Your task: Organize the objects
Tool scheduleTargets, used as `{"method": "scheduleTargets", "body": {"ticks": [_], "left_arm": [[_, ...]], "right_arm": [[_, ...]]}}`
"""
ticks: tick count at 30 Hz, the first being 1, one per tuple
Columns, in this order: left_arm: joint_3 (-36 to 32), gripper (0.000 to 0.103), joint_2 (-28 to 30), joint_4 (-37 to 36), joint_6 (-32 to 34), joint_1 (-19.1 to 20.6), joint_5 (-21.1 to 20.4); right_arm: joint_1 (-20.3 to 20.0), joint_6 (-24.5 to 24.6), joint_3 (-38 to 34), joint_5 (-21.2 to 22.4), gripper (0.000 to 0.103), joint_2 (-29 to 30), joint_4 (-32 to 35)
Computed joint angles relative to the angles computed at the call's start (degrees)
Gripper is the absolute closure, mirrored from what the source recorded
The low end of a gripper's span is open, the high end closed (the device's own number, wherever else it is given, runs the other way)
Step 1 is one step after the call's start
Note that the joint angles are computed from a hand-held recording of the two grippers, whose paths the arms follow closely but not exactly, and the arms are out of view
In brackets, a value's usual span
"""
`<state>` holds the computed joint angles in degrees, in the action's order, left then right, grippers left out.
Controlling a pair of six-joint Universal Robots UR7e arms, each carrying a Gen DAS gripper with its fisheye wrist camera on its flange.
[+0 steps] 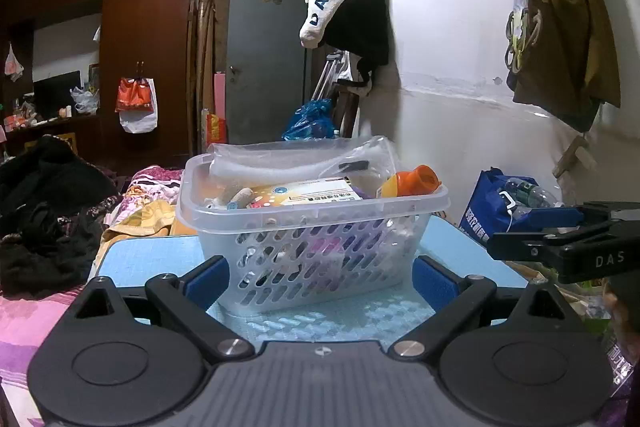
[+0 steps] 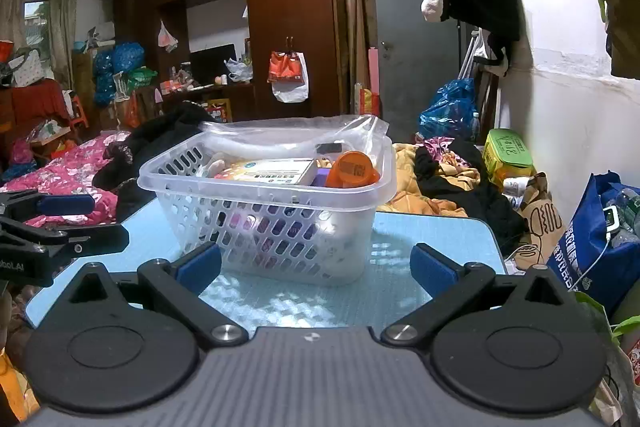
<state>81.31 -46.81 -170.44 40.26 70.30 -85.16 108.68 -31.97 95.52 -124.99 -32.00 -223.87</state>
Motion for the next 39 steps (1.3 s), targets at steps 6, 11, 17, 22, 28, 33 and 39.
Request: {"method": "scheduleTargets", "body": {"ticks": [6, 11, 17, 22, 28, 33, 39], "left_arm": [[0.2, 0.004, 0.0, -0.5, -0.2, 0.0, -0.3], [0.4, 0.004, 0.0, -1.2, -0.6, 0.1, -0.4], [0.3, 0.004, 0.0, -1.1, -0.7, 0.2, -0.5], [0.4, 0.004, -0.1, -1.0, -0.4, 0.1, -0.4], [0.9, 0.004, -0.3, -1.4, -0.1, 0.2, -0.7], [0.9, 0.004, -0.3, -1.5, -0.1, 0.2, -0.7], [1.1, 0.004, -0.3, -1.8, 0.1, 0.2, -0.5]], "right_arm": [[0.1, -0.3, 0.0, 0.3, 0.000, 0.2, -0.5], [0.1, -0.1, 0.2, 0.4, 0.000, 0.1, -0.3], [0.3, -0.6, 0.3, 0.8, 0.000, 0.0, -0.7], [0.4, -0.7, 0.3, 0.7, 0.000, 0.0, -0.5], [0.3, -0.4, 0.4, 0.8, 0.000, 0.0, -0.7], [0.3, -0.4, 0.3, 0.8, 0.000, 0.1, -0.7], [0.3, -0.5, 0.3, 0.8, 0.000, 0.1, -0.7]]}}
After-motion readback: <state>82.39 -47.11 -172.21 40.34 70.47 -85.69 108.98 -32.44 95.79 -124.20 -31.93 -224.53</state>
